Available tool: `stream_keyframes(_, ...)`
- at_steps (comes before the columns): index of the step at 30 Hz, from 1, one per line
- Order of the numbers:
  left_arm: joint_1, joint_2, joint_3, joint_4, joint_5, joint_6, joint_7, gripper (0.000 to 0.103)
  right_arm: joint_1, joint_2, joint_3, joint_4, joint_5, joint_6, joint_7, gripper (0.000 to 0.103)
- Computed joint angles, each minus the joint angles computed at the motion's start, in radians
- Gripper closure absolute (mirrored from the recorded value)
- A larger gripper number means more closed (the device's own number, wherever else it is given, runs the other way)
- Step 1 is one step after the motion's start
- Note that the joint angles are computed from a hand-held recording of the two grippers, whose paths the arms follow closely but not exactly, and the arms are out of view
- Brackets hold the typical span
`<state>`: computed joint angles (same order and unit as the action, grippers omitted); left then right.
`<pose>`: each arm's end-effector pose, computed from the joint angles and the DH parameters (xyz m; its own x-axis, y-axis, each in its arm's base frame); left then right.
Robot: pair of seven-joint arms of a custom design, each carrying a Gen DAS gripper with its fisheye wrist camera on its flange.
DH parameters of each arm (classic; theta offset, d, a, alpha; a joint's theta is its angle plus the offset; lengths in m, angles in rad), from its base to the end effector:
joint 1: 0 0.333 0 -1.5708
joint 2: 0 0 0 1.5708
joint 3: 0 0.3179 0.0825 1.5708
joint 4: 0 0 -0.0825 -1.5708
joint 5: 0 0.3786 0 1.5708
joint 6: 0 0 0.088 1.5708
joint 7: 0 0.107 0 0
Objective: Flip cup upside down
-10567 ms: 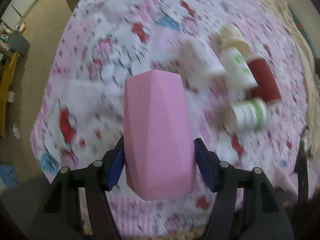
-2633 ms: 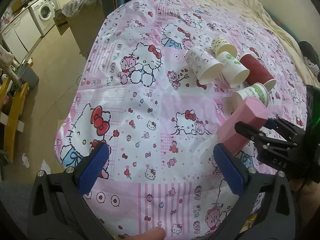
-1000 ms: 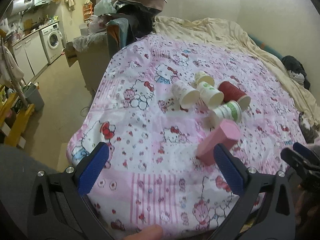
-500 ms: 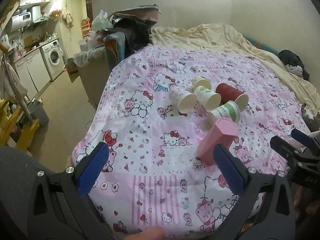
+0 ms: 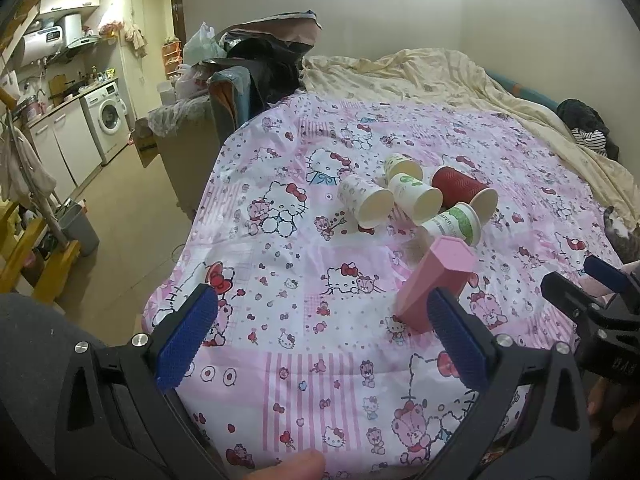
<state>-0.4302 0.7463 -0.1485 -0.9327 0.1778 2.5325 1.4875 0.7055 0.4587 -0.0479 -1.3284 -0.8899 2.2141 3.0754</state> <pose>0.6957 -0.3933 0.5508 -0.4824 -0.8759 -0.0131 -0.5656 0.3228 -0.7589 0.5880 0.4317 0.5326 -0.3563 -0.9244 -0.1361 -0.5332 0.3207 -0.7829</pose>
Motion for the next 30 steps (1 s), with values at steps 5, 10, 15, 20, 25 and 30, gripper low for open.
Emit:
stream_keyframes(5,-0.001,0.004,0.0,0.007,0.0,-0.006,0.002,0.0,0.001,-0.001,0.0,0.0,-0.002,-0.001,-0.001,0.0)
stream_keyframes(10,0.0,0.006,-0.001,0.008,-0.004,-0.006,0.005,0.0,0.001,-0.002,0.001,-0.003,-0.002,0.0,-0.001,0.0)
stream_keyframes(15,-0.001,0.005,-0.002,0.009,-0.005,-0.009,0.009,0.0,0.001,-0.001,0.001,0.0,-0.002,-0.004,-0.004,0.0)
stream_keyframes(20,-0.001,0.003,-0.001,0.006,-0.005,-0.009,0.007,0.0,0.001,-0.002,0.001,-0.002,0.0,-0.001,-0.005,0.0)
stream_keyframes(25,-0.004,0.008,0.0,0.014,-0.003,-0.012,0.007,0.0,0.001,0.0,0.001,0.001,0.002,-0.003,-0.006,0.0)
stream_keyframes(30,-0.004,0.009,-0.001,0.016,-0.005,-0.013,0.007,0.0,0.001,0.005,0.001,0.008,0.005,-0.001,-0.01,0.0)
